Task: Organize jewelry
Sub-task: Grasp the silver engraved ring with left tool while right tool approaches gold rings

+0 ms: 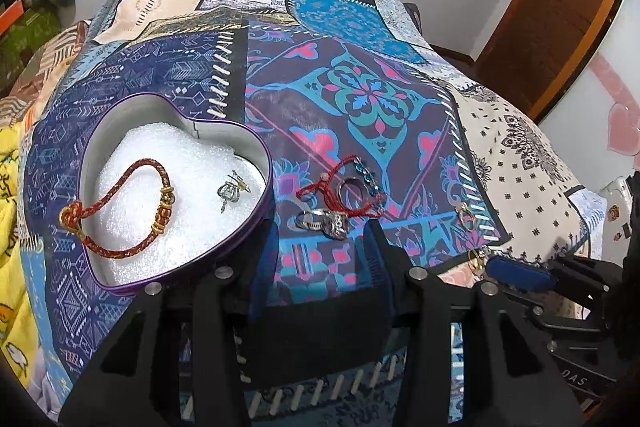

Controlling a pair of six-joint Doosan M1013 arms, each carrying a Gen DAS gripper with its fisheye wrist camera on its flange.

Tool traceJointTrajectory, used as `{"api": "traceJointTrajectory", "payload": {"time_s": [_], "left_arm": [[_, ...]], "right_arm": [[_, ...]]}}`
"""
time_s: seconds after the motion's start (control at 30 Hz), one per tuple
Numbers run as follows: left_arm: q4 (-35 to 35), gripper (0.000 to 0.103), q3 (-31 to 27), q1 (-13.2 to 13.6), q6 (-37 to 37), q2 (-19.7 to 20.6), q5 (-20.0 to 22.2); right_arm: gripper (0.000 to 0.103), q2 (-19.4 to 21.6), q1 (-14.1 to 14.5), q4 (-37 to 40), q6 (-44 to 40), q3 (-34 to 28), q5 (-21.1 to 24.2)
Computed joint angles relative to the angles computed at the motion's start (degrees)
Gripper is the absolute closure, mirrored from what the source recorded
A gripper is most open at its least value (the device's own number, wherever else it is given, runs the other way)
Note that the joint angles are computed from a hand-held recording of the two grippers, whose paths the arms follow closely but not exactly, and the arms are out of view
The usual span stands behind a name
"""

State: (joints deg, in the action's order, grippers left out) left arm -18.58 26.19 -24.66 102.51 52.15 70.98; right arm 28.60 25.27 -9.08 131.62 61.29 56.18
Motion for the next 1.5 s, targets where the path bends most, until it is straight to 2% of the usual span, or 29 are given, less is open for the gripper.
{"api": "traceJointTrajectory", "payload": {"time_s": [0.07, 0.27, 0.3, 0.37, 0.4, 0.63, 1.07, 1.27, 1.5], "left_arm": [[0.30, 0.059, -1.23, -0.15, -0.01, 0.67, 0.37], [1.44, 0.062, -2.70, -0.71, 1.31, 1.68, 0.51], [1.68, 0.063, -2.50, -0.80, 1.50, 1.60, 0.22], [2.50, 0.073, -2.10, -1.04, 2.07, 1.45, -0.31], [2.69, 0.074, -1.96, -1.11, 2.21, 1.41, -0.48], [1.25, 0.074, -0.20, -0.86, 3.50, 0.46, -1.25], [-2.81, 0.074, 6.86, 0.53, 6.10, -3.69, -3.92], [-3.43, 0.074, 8.33, 1.08, 6.40, -4.51, -4.32], [-3.96, 0.074, 10.28, 1.61, 6.64, -5.68, -5.33]], "right_arm": [[0.089, 0.17, -0.09, 0.61, -0.14, -0.10, 0.21], [0.090, 0.38, 0.17, -1.10, 1.78, -0.12, 0.26], [0.090, 0.43, 0.16, -1.19, 2.02, -0.16, 0.12], [0.090, 0.61, 0.15, -1.29, 2.35, -0.38, 0.01], [0.090, 0.67, 0.14, -1.40, 2.51, -0.46, -0.02], [0.090, -0.26, 0.24, -2.69, 4.74, 0.40, -1.46], [0.090, 2.18, -0.04, -4.47, 3.99, -3.06, 4.21], [0.090, 2.22, -0.08, -4.77, 5.35, -2.74, 3.01], [0.095, 2.56, -0.07, -5.12, 5.82, -3.23, 2.91]]}}
